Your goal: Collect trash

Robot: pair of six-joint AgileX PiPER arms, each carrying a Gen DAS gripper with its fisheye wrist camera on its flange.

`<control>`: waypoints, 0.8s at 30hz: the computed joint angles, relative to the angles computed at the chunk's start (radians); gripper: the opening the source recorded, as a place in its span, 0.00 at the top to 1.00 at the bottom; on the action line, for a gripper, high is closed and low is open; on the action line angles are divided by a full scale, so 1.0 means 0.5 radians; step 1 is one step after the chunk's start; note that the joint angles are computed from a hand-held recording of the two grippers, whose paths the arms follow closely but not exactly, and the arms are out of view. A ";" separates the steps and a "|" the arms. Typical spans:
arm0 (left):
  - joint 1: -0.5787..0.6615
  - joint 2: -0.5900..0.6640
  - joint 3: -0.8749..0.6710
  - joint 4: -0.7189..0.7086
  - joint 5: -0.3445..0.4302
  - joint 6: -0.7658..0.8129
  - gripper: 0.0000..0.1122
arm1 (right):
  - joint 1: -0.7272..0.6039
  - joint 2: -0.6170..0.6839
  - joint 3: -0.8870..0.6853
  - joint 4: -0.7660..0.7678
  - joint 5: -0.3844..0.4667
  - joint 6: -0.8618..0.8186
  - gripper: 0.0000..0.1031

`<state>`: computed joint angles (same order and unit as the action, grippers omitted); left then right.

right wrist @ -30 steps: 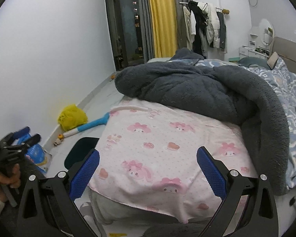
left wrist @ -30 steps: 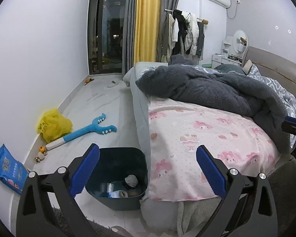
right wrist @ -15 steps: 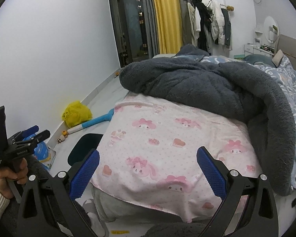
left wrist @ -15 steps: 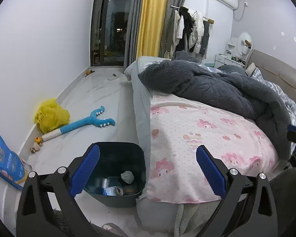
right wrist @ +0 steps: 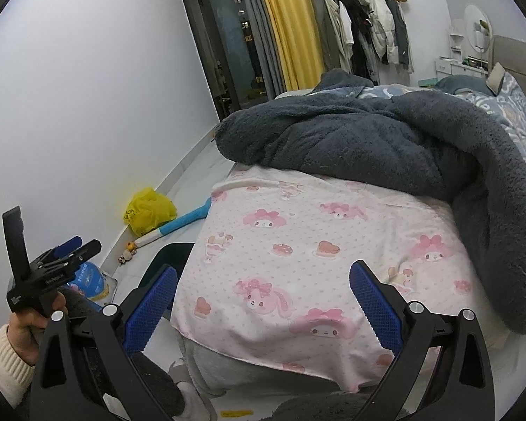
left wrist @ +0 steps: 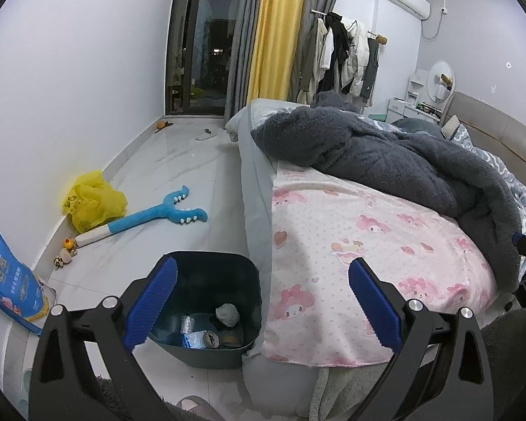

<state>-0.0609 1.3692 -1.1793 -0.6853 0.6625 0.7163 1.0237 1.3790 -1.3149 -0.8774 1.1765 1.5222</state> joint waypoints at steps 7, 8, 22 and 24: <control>-0.044 0.023 -0.014 0.086 -0.018 -0.057 0.11 | -0.016 0.022 -0.028 0.029 -0.035 -0.054 0.03; -0.051 0.025 -0.014 0.097 -0.022 -0.064 0.11 | -0.014 0.032 -0.041 0.033 -0.025 -0.068 0.03; -0.111 0.035 0.006 0.147 -0.057 -0.101 0.11 | 0.005 0.080 -0.103 0.044 0.043 -0.138 0.03; -0.109 0.031 0.012 0.124 -0.051 -0.085 0.11 | 0.009 0.088 -0.119 0.046 0.073 -0.159 0.03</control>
